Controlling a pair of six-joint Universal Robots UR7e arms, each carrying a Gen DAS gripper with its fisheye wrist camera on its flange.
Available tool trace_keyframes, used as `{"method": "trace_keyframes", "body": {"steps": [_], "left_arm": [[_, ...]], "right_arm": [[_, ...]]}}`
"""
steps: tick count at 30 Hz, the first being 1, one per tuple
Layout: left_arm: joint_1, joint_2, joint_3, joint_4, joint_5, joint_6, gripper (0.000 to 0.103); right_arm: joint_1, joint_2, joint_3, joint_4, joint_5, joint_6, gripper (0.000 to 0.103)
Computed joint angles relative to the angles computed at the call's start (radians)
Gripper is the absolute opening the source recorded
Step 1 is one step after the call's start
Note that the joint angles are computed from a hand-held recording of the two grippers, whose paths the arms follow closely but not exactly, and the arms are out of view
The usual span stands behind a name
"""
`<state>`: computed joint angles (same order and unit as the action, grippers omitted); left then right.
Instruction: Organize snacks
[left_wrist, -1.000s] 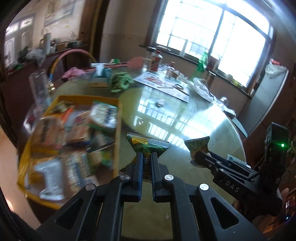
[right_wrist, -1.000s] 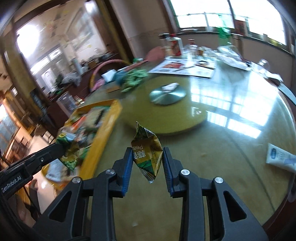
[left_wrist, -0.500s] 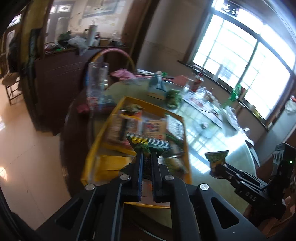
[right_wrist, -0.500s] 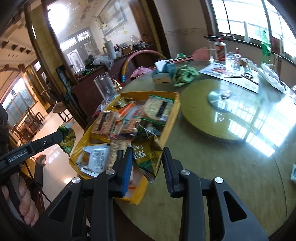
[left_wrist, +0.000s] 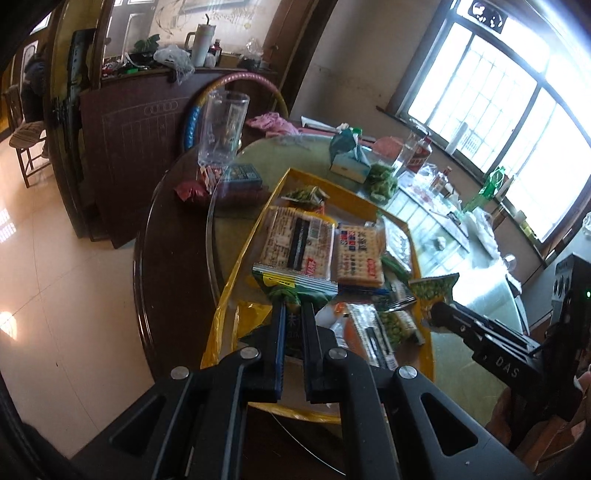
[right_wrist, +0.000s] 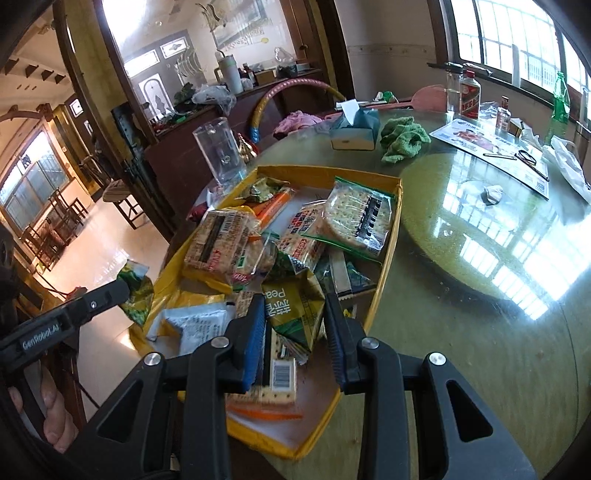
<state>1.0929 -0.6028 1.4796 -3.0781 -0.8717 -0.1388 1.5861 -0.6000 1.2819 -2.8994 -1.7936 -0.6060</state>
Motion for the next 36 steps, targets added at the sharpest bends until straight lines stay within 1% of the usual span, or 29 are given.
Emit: {"method": "trace_keyframes", "body": {"steps": [3,8,11,14,18,20,21,22,23,24,26,27,28,30,31,33,34,35,36], "left_arm": [[0.012,0.008,-0.020,0.025,-0.003,0.003,0.005],[0.027,0.014,-0.034,0.052,-0.020,0.006,0.006],[0.031,0.021,-0.046,0.065,-0.027,0.013,0.006],[0.032,0.033,-0.064,0.081,-0.015,0.027,0.006],[0.027,0.056,-0.088,0.091,0.034,0.052,0.008],[0.025,0.066,-0.097,0.085,0.056,0.068,0.013],[0.025,0.067,-0.095,0.079,0.057,0.076,0.024],[0.025,0.067,-0.094,0.076,0.055,0.082,0.043],[0.024,0.068,-0.090,0.067,0.060,0.091,0.051],[0.018,0.071,-0.082,0.028,0.072,0.121,0.061],[0.001,0.078,-0.056,-0.070,0.103,0.195,0.069],[-0.009,0.079,-0.046,-0.102,0.125,0.219,0.077],[-0.016,0.081,-0.043,-0.120,0.139,0.233,0.079],[-0.039,0.087,-0.025,-0.185,0.190,0.275,0.079],[-0.053,0.096,-0.021,-0.221,0.230,0.299,0.079],[-0.077,0.106,-0.016,-0.256,0.295,0.327,0.079],[-0.090,0.107,-0.004,-0.272,0.319,0.341,0.079],[-0.098,0.106,0.005,-0.290,0.333,0.351,0.079],[-0.111,0.110,0.012,-0.310,0.363,0.356,0.080]], "right_arm": [[0.004,0.039,-0.056,0.027,-0.026,0.007,0.034],[0.011,0.085,-0.117,0.076,-0.033,0.001,0.034],[0.018,0.115,-0.148,0.086,-0.052,-0.009,0.034],[0.020,0.141,-0.178,0.099,-0.069,-0.011,0.034],[0.018,0.161,-0.205,0.115,-0.079,-0.005,0.035],[0.017,0.166,-0.212,0.117,-0.075,0.002,0.036],[0.016,0.168,-0.217,0.125,-0.078,0.009,0.040],[0.016,0.169,-0.219,0.128,-0.078,0.013,0.043],[0.014,0.166,-0.215,0.125,-0.074,0.019,0.051],[0.013,0.160,-0.205,0.115,-0.066,0.025,0.056],[0.011,0.142,-0.177,0.091,-0.047,0.035,0.061],[0.010,0.128,-0.156,0.075,-0.038,0.040,0.063],[0.011,0.121,-0.145,0.065,-0.035,0.044,0.064],[0.012,0.087,-0.092,0.030,-0.024,0.051,0.066],[0.012,0.067,-0.058,0.008,-0.017,0.054,0.067],[0.013,0.019,0.025,-0.058,-0.012,0.049,0.077],[0.013,0.000,0.059,-0.088,-0.010,0.040,0.079],[0.013,-0.027,0.109,-0.135,-0.012,0.024,0.083],[0.014,-0.056,0.163,-0.184,-0.020,0.014,0.086]]}}
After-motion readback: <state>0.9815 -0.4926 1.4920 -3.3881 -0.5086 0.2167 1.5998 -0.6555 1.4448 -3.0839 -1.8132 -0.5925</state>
